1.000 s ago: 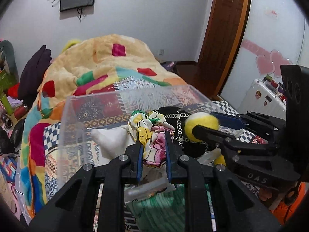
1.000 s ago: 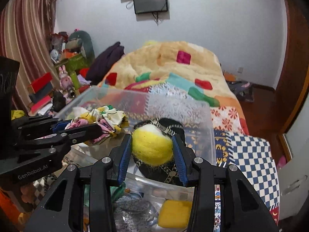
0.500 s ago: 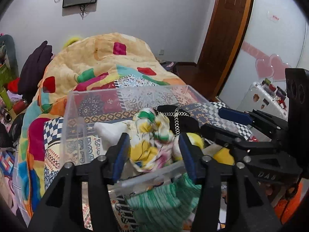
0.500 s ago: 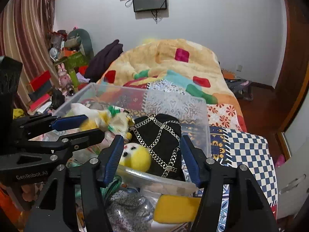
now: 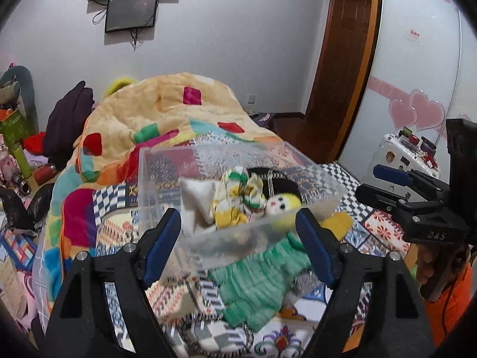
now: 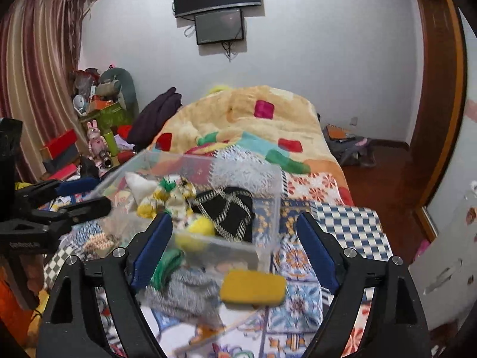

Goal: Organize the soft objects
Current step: 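Release the floral cloth from the left tool while the right tool releases the yellow ball into the box, then grasp the green knitted glove with the left tool while the right tool grasps the yellow sponge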

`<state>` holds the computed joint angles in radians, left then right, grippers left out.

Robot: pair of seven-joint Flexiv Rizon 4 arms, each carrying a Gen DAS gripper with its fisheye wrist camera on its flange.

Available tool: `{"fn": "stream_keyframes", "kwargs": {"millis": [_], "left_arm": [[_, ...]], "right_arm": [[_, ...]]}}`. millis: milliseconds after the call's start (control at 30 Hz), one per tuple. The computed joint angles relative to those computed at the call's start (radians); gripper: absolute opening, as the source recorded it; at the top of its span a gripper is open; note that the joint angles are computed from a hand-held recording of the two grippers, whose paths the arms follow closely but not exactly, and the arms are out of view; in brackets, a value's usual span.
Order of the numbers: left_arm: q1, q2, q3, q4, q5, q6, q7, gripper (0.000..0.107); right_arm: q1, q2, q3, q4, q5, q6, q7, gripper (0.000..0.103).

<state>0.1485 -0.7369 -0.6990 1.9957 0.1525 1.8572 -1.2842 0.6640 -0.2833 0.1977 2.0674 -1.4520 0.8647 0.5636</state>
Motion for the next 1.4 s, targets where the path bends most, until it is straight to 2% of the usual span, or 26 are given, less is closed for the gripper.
{"fn": "stream_keyframes", "kwargs": {"millis": [133,300,533,667,733,767,867,967,1000,1167,1400], "left_arm": [[0.022,-0.002,-0.018,0.032,0.004,-0.019,0.004,0.079],[0.01,-0.013,-0.01,0.056,-0.002,-0.035,0.02,0.079],[-0.048,-0.029,0.039,0.05,-0.066,-0.079,0.026,0.079],[-0.045,-0.045,0.034,0.045,-0.091,-0.08,0.018,0.079],[-0.042,-0.055,0.029,0.042,-0.093,-0.077,0.016,0.077],[-0.044,-0.056,0.031,0.04,-0.093,-0.078,0.016,0.074],[-0.048,-0.065,0.029,0.034,-0.093,-0.09,0.024,0.066],[-0.055,-0.071,0.033,0.034,-0.093,-0.076,0.027,0.056],[-0.053,-0.071,0.032,0.034,-0.091,-0.076,0.027,0.05],[-0.019,-0.085,0.002,0.046,-0.071,-0.057,0.032,0.037],[-0.02,-0.082,0.018,0.054,-0.048,-0.019,0.0,0.017]], "right_arm": [[-0.003,-0.016,0.007,0.021,0.044,0.022,0.012,0.084],[-0.001,-0.034,0.0,0.039,0.08,0.059,0.025,0.084],[-0.023,-0.063,-0.027,0.052,0.029,0.177,0.103,0.084],[-0.026,-0.079,-0.03,0.05,0.03,0.202,0.121,0.083],[-0.03,-0.073,-0.038,0.056,-0.01,0.218,0.161,0.083],[-0.029,-0.069,-0.036,0.059,-0.015,0.211,0.17,0.082],[-0.04,-0.069,-0.034,0.061,-0.04,0.23,0.196,0.069],[-0.051,-0.07,-0.034,0.062,-0.067,0.244,0.22,0.061],[-0.053,-0.067,-0.033,0.065,-0.08,0.245,0.234,0.06],[-0.061,-0.06,-0.023,0.071,-0.093,0.232,0.248,0.052],[-0.034,-0.044,-0.005,0.075,-0.053,0.159,0.202,0.044]]}}
